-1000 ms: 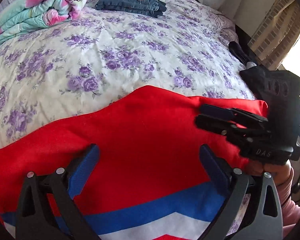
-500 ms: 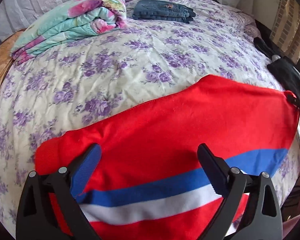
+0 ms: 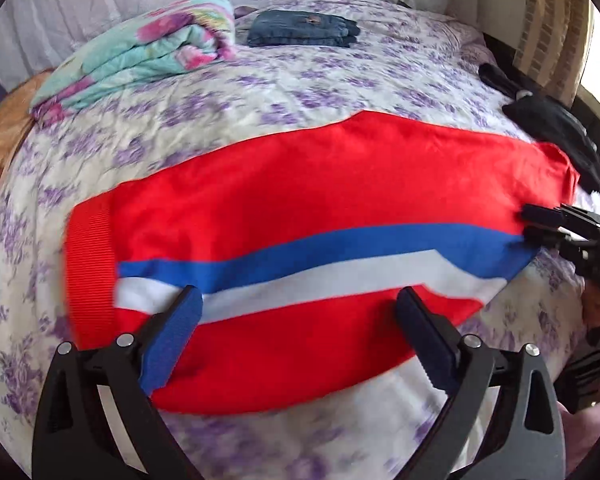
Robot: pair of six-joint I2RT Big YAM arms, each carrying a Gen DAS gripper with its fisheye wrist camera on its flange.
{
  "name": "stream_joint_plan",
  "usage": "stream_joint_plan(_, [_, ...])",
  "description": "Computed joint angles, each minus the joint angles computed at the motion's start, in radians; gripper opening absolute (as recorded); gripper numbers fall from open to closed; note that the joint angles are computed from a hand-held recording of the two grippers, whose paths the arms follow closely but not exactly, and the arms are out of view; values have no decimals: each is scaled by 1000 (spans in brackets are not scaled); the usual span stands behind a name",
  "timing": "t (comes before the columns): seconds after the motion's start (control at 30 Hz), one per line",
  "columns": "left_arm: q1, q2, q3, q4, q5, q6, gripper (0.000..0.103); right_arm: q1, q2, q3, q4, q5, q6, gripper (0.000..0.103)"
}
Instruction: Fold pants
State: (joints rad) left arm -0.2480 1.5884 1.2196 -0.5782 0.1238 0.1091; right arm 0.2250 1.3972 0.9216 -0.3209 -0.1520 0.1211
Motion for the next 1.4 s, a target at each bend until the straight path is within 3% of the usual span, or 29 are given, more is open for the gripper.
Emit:
stream_joint_plan(0.1, [29, -17, -8, -18, 35, 58, 83, -70, -59, -61, -2, 93, -2, 47])
stream_joint_plan(0.2, [35, -30, -10, -36, 33, 104, 82, -126, -94, -93, -5, 102, 35, 45])
stream_joint_plan(0.33, [41, -45, -4, -61, 39, 126, 81, -119, -88, -81, -30, 148, 50, 44])
stream_joint_plan(0.43, [40, -79, -14, -15, 22, 126, 89, -79, -79, -46, -94, 236, 37, 48])
stream_joint_plan(0.5, [44, -78, -2, 17, 88, 111, 93, -64, -88, -31, -110, 243, 56, 51])
stream_joint_plan(0.57, [37, -55, 23, 38, 131, 116, 94, -48, -98, -18, -81, 196, 68, 53])
stream_joint_plan(0.63, [20, 0, 62, 54, 80, 122, 95, -26, -75, 18, -62, 166, 69, 55])
stream_joint_plan(0.7, [23, 93, 147, -14, 30, 80, 95, 6, -20, 83, -55, 152, 52, 55])
stream_joint_plan(0.77, [47, 152, 195, -49, 78, 47, 94, 25, 48, 159, -45, 63, 44, 55])
stream_joint_plan(0.93, [56, 135, 150, 23, 118, 53, 98, 81, 269, 411, -70, -135, 1, 55])
stream_joint_plan(1.03, [60, 131, 142, 34, 133, 55, 98, 109, 400, 560, -144, -173, -11, 55])
stream_joint_plan(1.13, [66, 133, 142, 39, 155, 54, 98, 103, 479, 642, -227, -106, -6, 53])
stream_joint_plan(1.17, [69, 135, 144, 37, 164, 54, 98, 85, 467, 618, -212, -126, 11, 46])
stream_joint_plan(1.2, [71, 136, 145, 36, 172, 51, 98, 65, 441, 583, -191, -125, 34, 46])
stream_joint_plan(1.33, [71, 142, 151, 31, 177, 53, 99, -4, 323, 428, -174, 212, 76, 54])
stream_joint_plan(1.4, [68, 145, 154, 28, 171, 56, 99, -75, 246, 344, -167, 222, 162, 53])
